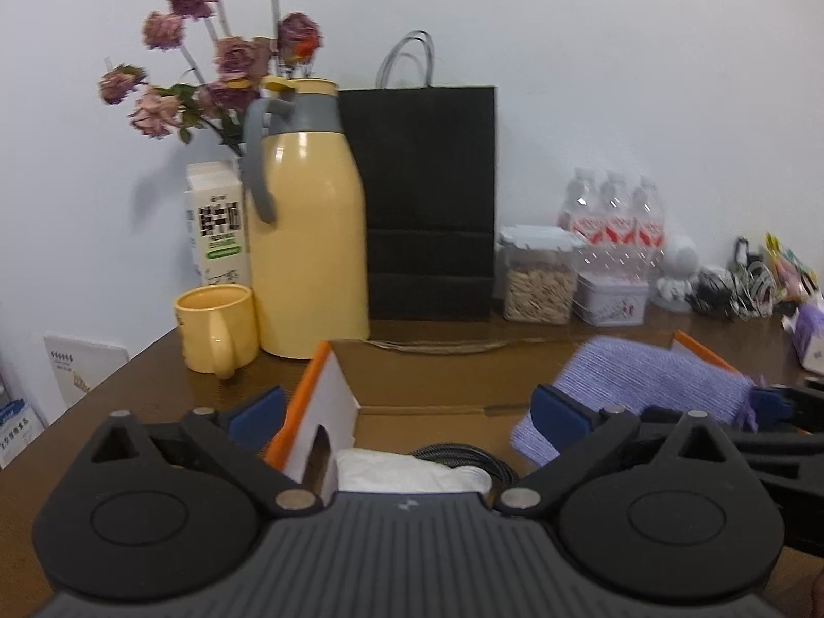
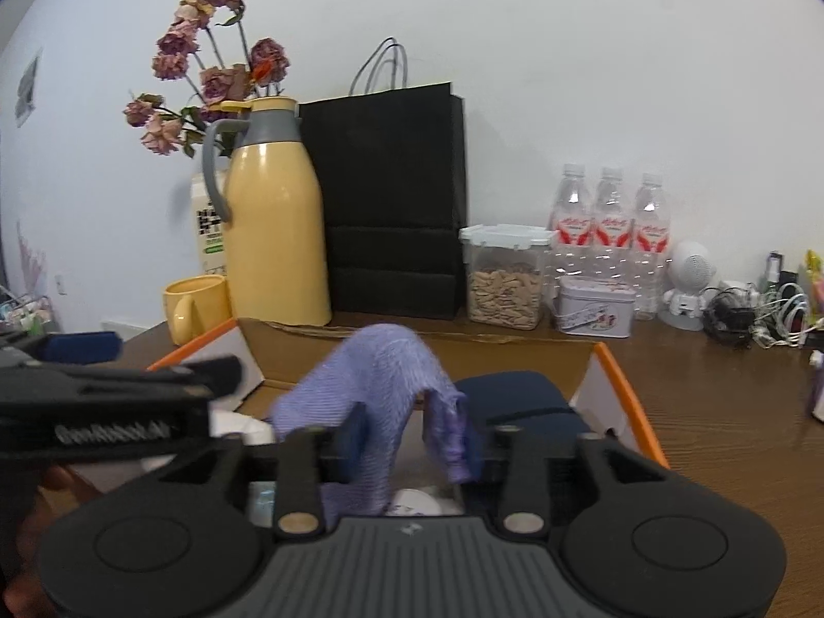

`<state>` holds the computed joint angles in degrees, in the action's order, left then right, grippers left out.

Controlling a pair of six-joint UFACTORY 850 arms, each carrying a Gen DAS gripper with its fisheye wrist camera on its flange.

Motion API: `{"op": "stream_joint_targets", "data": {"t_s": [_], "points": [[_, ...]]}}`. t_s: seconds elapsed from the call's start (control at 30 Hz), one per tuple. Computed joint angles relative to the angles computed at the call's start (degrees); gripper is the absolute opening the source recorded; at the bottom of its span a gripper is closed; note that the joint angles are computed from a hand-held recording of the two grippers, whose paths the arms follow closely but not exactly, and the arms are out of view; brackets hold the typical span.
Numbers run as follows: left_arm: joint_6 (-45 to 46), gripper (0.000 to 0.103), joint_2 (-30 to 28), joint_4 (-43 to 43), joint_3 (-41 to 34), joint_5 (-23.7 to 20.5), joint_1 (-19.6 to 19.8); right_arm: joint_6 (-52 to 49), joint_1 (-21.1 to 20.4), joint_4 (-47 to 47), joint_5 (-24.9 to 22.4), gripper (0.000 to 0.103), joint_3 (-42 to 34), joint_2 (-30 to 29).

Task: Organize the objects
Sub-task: 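Lower the tissue and cloth into the box and open both grippers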

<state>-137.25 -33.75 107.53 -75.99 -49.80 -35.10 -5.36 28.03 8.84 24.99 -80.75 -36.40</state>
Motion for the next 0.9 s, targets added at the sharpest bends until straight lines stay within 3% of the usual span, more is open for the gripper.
{"op": "stream_joint_targets", "data": {"t_s": [0.03, 0.1, 0.13, 0.53, 0.9], "points": [[-0.26, 0.103, 0.21, -0.12, 0.13, -0.13, 0.06, -1.95, 0.13, 2.08, 0.49, 0.073, 0.20, 0.13], [-0.81, 0.103, 0.58, 0.00, 0.56, -0.66, -0.01, -3.74, 0.26, 3.88, 2.02, 0.096, 0.78, 0.42], [-0.80, 0.103, 0.63, -0.11, 0.60, -0.87, -0.06, -4.31, 0.34, 4.38, 2.80, 0.100, 1.19, 0.63], [-0.90, 0.103, 1.30, -1.76, 1.77, -3.26, -0.49, -6.01, 0.32, 5.40, 4.47, 0.103, 2.87, 1.79], [-2.55, 0.103, 4.36, -2.60, 6.72, -5.71, -2.69, -6.03, 0.81, 2.82, 10.25, 0.103, 9.45, 5.66]]}}
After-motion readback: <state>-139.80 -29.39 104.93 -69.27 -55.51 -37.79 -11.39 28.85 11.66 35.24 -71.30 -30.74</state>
